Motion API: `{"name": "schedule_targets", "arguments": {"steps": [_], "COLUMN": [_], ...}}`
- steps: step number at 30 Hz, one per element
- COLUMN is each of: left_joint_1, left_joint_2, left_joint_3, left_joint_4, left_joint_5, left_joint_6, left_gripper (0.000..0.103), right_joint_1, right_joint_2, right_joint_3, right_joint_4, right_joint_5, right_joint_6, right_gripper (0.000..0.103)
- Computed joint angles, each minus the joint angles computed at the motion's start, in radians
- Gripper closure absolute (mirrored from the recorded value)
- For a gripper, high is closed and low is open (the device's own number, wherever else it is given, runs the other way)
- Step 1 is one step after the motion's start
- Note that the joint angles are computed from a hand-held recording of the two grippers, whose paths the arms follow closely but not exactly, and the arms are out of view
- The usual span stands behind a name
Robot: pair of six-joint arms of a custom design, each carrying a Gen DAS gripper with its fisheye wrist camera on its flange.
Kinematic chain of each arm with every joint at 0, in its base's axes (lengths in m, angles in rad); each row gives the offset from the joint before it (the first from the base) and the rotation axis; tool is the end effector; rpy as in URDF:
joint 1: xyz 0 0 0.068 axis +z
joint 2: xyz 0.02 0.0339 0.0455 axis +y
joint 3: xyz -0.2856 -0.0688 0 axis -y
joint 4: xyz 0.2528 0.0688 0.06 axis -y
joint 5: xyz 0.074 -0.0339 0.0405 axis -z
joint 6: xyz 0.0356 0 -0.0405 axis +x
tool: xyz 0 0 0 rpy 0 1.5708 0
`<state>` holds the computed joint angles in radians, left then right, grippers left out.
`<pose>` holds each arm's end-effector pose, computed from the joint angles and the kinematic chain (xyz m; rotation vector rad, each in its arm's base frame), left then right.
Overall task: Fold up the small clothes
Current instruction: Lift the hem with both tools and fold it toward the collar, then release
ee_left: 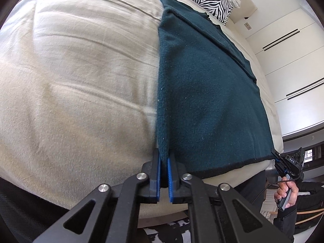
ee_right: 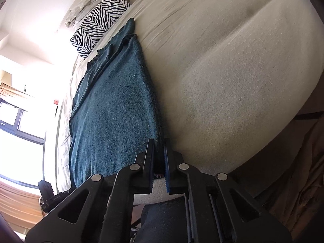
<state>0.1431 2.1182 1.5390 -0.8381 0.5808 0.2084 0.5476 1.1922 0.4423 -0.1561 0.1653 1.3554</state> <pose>0.4273 0.0418 0.1667 0.1550 2.7844 -0.7829 0.1803 0.1031 0.1646 1.0742 2.3269 0.5969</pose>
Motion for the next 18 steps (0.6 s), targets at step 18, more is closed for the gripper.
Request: {"name": "schedule_targets", "arguments": {"steps": [18], "left_joint_1": [0.082], "left_joint_2": [-0.073], "left_joint_3": [0.087], "left_joint_4": [-0.071], "left_joint_5": [0.259], "left_joint_6": [-0.031], "left_gripper": [0.096], "right_joint_1": [0.054], "right_joint_2": [-0.105], "right_joint_3": [0.132], "right_joint_4": [-0.075], "right_joint_5": [0.094], "right_joint_6": [0.008], "right_gripper": [0.096]}}
